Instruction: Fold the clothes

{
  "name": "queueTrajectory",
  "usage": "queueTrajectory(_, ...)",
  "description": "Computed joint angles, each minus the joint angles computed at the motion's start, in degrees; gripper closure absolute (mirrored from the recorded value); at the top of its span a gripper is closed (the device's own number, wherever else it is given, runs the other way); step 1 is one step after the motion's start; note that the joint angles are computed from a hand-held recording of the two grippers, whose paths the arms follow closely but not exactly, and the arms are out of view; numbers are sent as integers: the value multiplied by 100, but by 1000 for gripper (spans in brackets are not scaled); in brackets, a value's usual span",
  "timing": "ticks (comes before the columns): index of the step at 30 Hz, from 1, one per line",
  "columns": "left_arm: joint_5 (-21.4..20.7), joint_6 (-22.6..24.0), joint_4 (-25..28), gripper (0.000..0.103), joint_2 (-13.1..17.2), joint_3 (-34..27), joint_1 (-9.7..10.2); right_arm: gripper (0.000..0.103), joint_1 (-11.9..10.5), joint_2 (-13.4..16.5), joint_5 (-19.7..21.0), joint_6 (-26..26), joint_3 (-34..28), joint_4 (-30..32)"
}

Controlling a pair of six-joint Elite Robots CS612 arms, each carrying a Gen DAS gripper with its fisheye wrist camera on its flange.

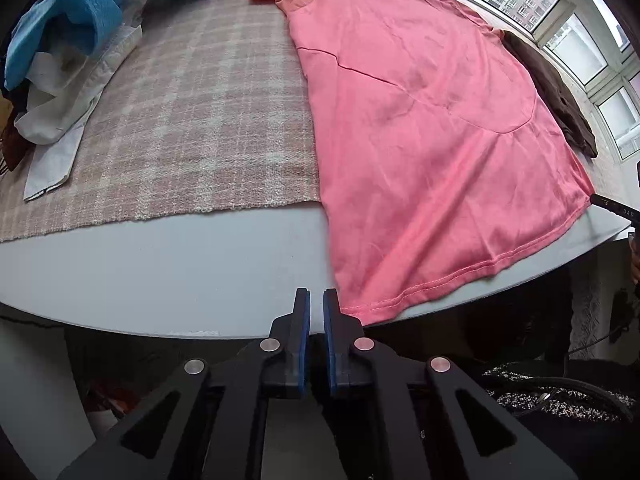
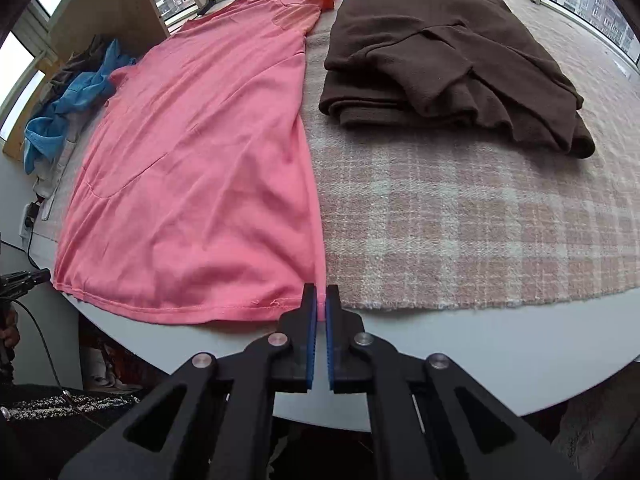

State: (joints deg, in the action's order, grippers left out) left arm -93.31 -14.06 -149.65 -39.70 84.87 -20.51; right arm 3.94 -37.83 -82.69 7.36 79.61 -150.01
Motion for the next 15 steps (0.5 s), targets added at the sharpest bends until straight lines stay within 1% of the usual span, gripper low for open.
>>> queueTrajectory(2, 53, -24, -130, 90, -66, 62, -10, 95, -19, -73, -108, 83, 70, -97)
queueTrajectory(3, 53, 51, -157, 90, -64, 36, -36, 91, -23, -84, -110, 101, 84, -211)
queueTrajectory(4, 49, 135, -177, 90, -57, 1, -63, 79, -23, -79, -93, 102, 79, -345)
queueTrajectory(5, 46, 219, -196, 90, -50, -36, -91, 73, -16, -50, -57, 68, 38, -428)
queueTrajectory(6, 13, 358, -188, 89, -22, -100, -126, 61, 4, 3, -57, -15, -39, -399)
queueTrajectory(9, -126, 732, -145, 89, 102, -317, -222, 60, 84, 176, -151, -314, -295, -164)
queueTrajectory(10, -211, 795, -147, 89, 151, -386, -240, 62, 110, 235, -183, -414, -384, -85)
queueTrajectory(11, -299, 852, -147, 88, 202, -456, -256, 68, 136, 294, -216, -513, -474, -5)
queueTrajectory(12, -391, 929, -97, 88, 256, -534, -266, 102, 141, 305, -266, -508, -494, 62)
queueTrajectory(14, -323, 1034, 27, 88, 310, -609, -324, 101, 127, 270, -383, -371, -455, 185)
queueTrajectory(15, -262, 1061, 97, 88, 330, -650, -355, 101, 116, 228, -520, -210, -420, 302)
